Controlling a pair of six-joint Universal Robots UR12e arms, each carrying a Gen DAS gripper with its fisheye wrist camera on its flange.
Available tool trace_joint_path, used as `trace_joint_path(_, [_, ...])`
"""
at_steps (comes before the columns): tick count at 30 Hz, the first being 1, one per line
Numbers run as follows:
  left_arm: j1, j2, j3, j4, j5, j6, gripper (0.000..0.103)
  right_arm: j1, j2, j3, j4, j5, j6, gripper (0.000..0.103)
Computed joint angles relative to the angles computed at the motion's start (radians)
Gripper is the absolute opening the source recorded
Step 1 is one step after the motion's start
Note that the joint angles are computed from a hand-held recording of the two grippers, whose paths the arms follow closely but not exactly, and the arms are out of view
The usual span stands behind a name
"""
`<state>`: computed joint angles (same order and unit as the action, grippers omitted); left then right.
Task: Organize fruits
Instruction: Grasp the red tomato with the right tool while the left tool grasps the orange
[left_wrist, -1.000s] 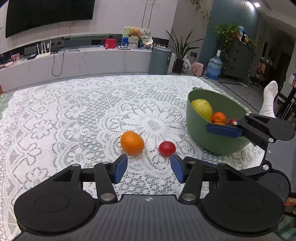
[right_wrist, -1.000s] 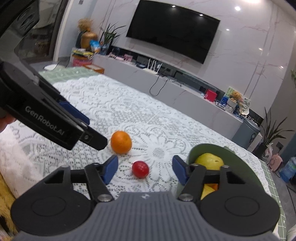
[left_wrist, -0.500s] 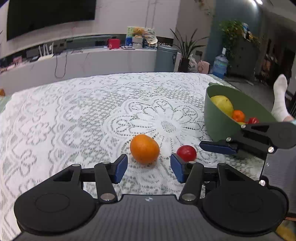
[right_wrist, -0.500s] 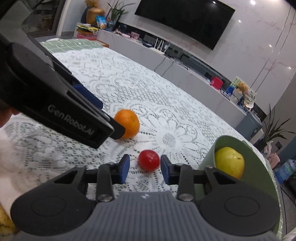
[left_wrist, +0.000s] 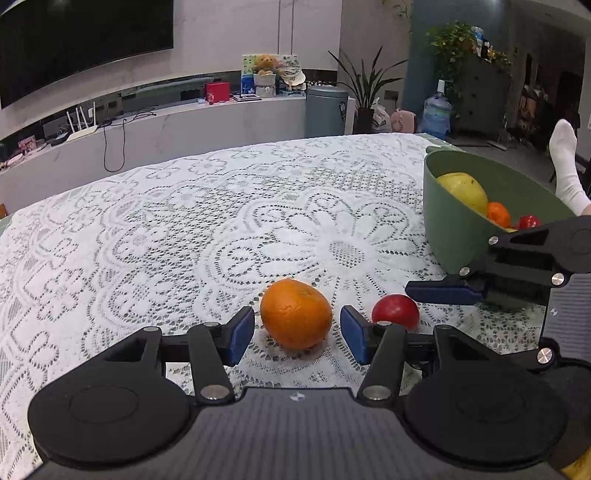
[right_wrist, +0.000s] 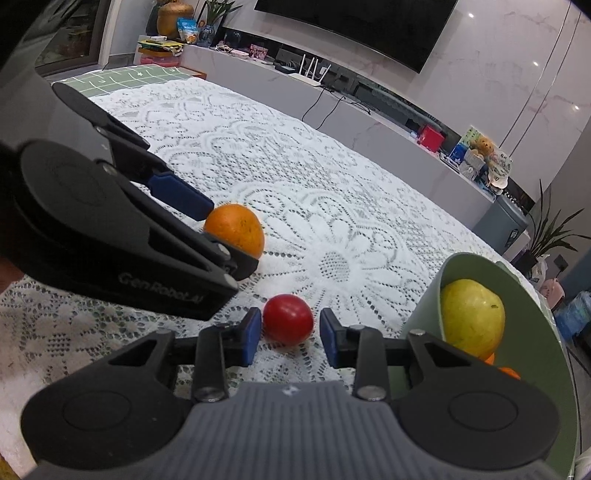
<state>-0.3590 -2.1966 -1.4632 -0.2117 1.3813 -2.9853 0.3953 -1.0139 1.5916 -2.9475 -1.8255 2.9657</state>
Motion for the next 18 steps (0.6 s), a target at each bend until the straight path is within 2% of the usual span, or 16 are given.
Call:
trace_joint_path(11, [-0.001,-0.012,0.014,-0.010,-0.008,0.005,0.063,-0.006,0.003,-0.008,0.019,0.020,0.010,0.027])
trace_joint_path(15, [-0.002,-0.012,0.014,-0.016,-0.002,0.003,0.050,-0.007,0.001,-0.008,0.022,0.023,0.012,0.027])
trace_joint_path(18, [0.000,-0.011,0.013,-0.016,-0.009,-0.008,0.050,-0.007,0.001,-0.008,0.021,0.023,0.012,0.027])
